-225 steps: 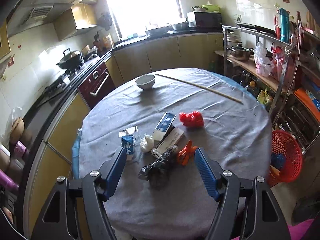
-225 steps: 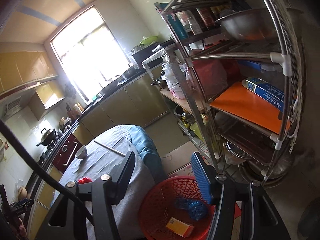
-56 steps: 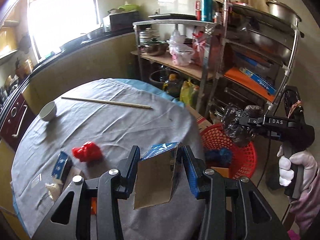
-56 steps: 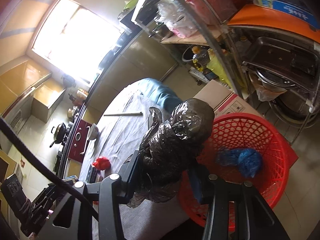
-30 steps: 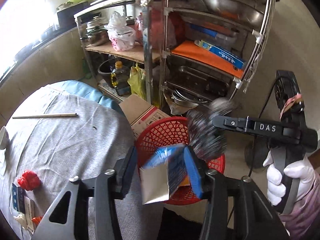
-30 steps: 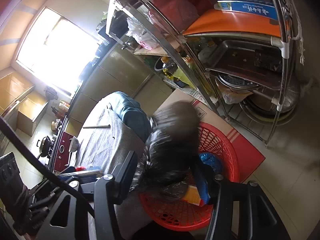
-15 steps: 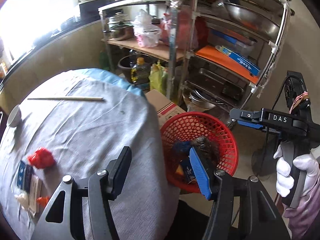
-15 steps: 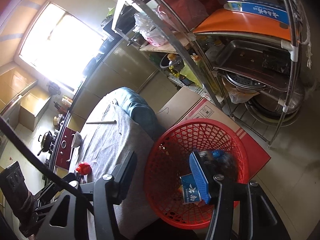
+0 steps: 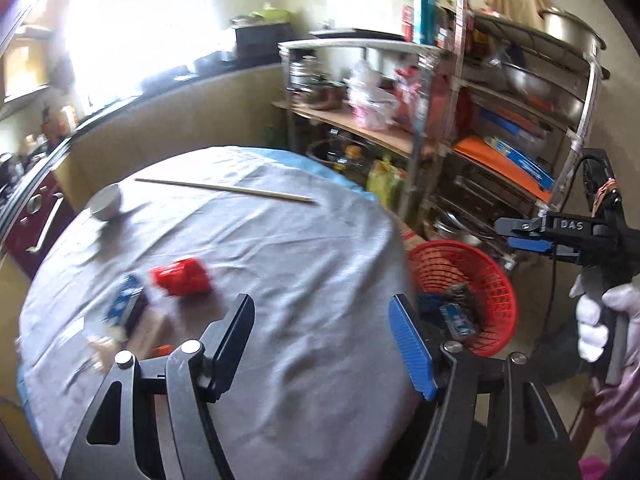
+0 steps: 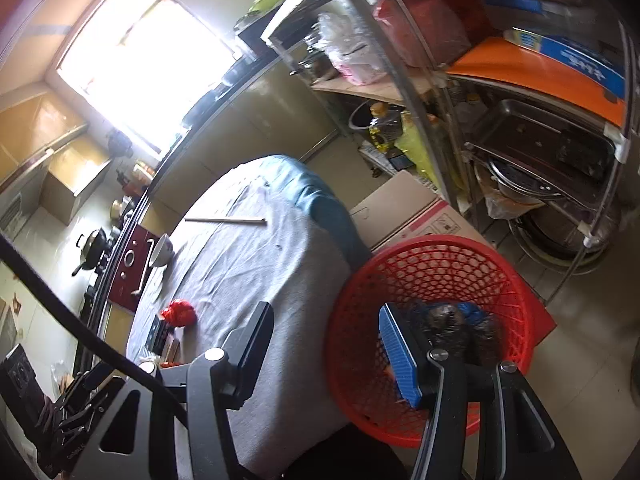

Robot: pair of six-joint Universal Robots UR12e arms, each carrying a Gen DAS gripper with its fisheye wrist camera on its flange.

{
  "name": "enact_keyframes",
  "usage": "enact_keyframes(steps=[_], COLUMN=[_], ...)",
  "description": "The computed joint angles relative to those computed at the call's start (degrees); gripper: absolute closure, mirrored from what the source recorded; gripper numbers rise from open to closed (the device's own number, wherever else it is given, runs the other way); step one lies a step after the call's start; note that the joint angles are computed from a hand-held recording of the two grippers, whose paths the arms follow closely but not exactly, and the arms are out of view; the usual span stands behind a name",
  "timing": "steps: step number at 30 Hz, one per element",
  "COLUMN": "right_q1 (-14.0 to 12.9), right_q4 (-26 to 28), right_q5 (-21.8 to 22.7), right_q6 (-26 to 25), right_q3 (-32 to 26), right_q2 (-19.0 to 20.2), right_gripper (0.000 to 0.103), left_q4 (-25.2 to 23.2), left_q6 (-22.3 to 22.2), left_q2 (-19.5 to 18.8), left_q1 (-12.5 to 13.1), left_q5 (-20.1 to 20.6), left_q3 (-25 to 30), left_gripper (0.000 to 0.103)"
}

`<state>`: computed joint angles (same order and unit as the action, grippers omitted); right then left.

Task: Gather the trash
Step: 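Release the black bag and the milk carton into the red basket with both grippers, then return both grippers to the table and grasp the orange bag with the right gripper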

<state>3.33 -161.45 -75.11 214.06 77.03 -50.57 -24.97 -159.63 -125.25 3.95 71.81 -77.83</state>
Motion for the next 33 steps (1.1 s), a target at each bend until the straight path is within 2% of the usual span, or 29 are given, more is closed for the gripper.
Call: enact_keyframes(steps=[7,14,18,25,33], right_q1=[1.86,4.01,5.45,8.32,11.35], right_q4=[3.25,7.12,10.19,16.98,26.74], right_q5=[-0.32,0.13,1.03,5.48,8.59], right_q6=[-3.77,-7.68,-10.42,-15.01,-20.12], right_q3=[-3.28,-7.79,-11.2,-18.88,-29.61], right_q2=[0.79,2.44,3.99,7.99,13.8], right_gripper=[0.044,0.044,0.044,0.044,0.044], left_q4=[5.27,7.28,7.52,8.96,9.71], left_q6=[-6.58,-14.61,-18.27,-20.43,-20.41], left_q2=[2.55,4.2,4.68,5.18,5.78], left_q1=[4.62,9.19,11.41,12.91,14.47], left_q5=[4.05,11.46,13.05,13.05,12.82], left_q3=[-5.41,-9.82,-11.54,-13.41,-15.62], left_gripper=[0.03,0.03,0.03,0.03,0.03])
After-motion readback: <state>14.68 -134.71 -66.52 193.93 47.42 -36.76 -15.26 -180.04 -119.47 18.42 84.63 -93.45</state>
